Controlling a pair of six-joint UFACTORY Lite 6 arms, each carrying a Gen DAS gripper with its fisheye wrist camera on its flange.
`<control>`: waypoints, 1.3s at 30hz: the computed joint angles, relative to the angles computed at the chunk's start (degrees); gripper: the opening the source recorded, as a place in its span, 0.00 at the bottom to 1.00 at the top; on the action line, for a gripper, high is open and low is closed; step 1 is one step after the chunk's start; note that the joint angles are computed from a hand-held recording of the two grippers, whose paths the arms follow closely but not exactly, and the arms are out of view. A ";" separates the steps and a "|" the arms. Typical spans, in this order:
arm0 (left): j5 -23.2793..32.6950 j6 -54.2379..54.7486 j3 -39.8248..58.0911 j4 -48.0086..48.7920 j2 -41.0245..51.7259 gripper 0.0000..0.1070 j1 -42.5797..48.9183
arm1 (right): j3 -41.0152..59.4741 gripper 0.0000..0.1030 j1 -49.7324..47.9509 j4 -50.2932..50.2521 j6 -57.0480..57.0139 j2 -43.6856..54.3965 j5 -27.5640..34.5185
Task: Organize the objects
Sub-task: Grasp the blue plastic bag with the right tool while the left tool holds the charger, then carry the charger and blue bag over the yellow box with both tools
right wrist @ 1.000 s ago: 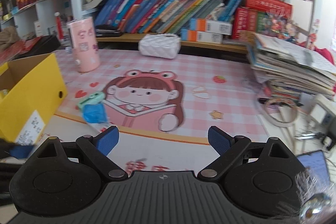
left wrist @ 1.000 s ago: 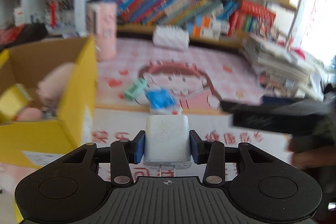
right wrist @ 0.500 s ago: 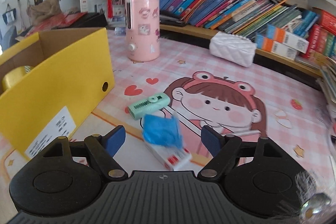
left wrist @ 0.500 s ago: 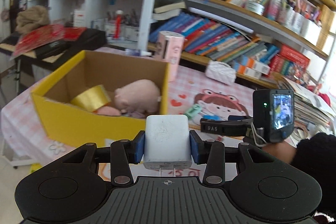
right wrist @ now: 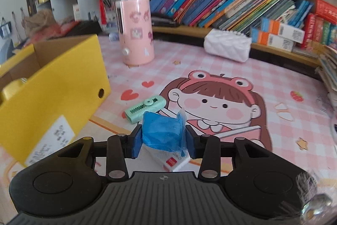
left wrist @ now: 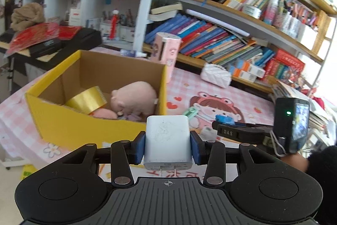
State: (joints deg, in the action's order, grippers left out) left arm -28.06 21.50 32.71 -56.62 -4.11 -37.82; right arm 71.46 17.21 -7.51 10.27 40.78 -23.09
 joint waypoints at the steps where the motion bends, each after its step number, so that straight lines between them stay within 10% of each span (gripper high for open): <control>1: 0.41 -2.20 -0.22 3.21 0.03 0.38 0.52 | -2.66 0.38 0.16 1.22 -0.79 -2.20 -0.77; 20: 5.91 -41.67 -9.26 64.89 -7.81 0.39 16.34 | -33.96 0.38 20.49 63.10 -34.26 -37.63 -6.93; 39: -7.82 -90.69 -25.35 140.47 -28.71 0.38 55.78 | -25.63 0.38 52.70 101.78 -42.81 -28.18 -21.17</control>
